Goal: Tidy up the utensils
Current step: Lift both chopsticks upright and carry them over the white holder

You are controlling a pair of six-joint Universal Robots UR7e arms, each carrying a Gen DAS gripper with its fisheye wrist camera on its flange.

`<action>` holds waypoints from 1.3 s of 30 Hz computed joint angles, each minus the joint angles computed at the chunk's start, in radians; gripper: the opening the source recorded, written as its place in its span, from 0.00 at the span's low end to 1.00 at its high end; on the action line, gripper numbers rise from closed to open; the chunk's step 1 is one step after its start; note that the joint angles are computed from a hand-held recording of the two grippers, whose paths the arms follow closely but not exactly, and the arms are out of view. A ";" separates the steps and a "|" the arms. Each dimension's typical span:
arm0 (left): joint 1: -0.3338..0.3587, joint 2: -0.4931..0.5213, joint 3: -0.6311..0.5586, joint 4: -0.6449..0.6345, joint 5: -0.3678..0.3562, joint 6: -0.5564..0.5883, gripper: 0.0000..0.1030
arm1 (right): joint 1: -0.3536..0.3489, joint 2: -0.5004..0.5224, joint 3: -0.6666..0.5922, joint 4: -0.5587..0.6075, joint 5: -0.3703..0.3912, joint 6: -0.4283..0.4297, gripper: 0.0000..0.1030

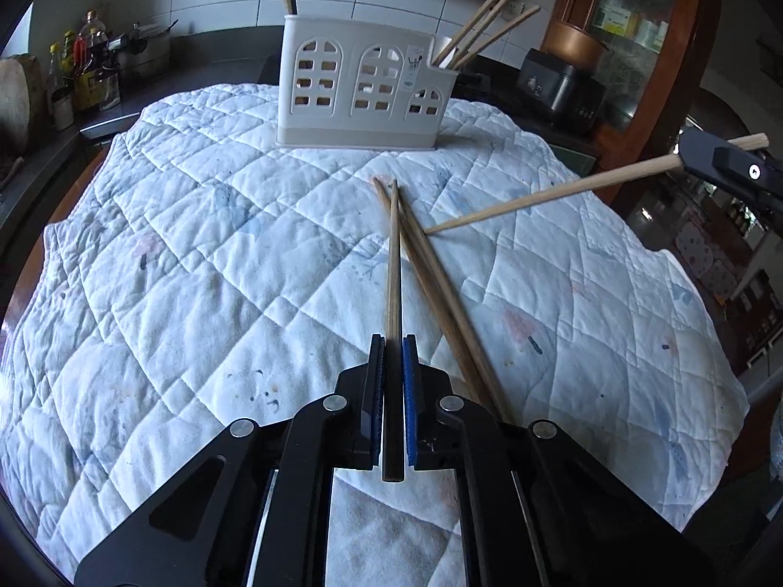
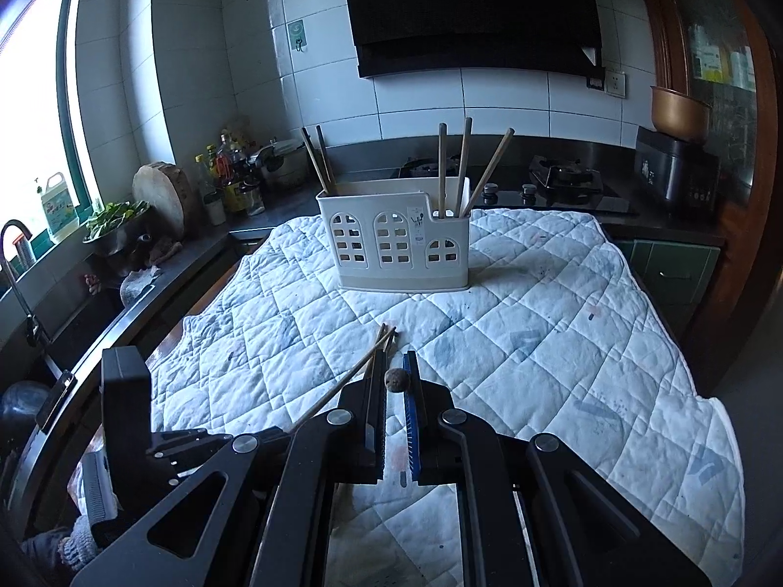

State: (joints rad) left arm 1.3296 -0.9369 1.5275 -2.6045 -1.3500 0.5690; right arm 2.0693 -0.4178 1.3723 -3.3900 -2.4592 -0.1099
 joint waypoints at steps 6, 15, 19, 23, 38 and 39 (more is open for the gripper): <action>-0.001 -0.010 -0.063 0.011 -0.080 -0.007 0.06 | 0.008 -0.014 -0.036 0.050 -0.001 -0.041 0.07; -0.014 0.004 -0.143 0.006 -0.149 0.034 0.05 | 0.023 -0.008 -0.144 0.134 -0.009 -0.129 0.07; -0.021 0.013 -0.181 0.044 -0.172 0.055 0.05 | 0.021 -0.012 -0.188 0.189 0.000 -0.133 0.07; -0.029 0.029 -0.237 0.093 -0.185 0.058 0.05 | 0.016 -0.011 -0.250 0.251 0.003 -0.138 0.07; -0.082 0.154 -0.547 0.212 -0.168 0.085 0.05 | 0.000 0.141 -0.710 0.430 0.014 -0.244 0.06; -0.086 0.165 -0.575 0.212 -0.171 0.088 0.05 | -0.002 0.162 -0.756 0.444 0.012 -0.256 0.06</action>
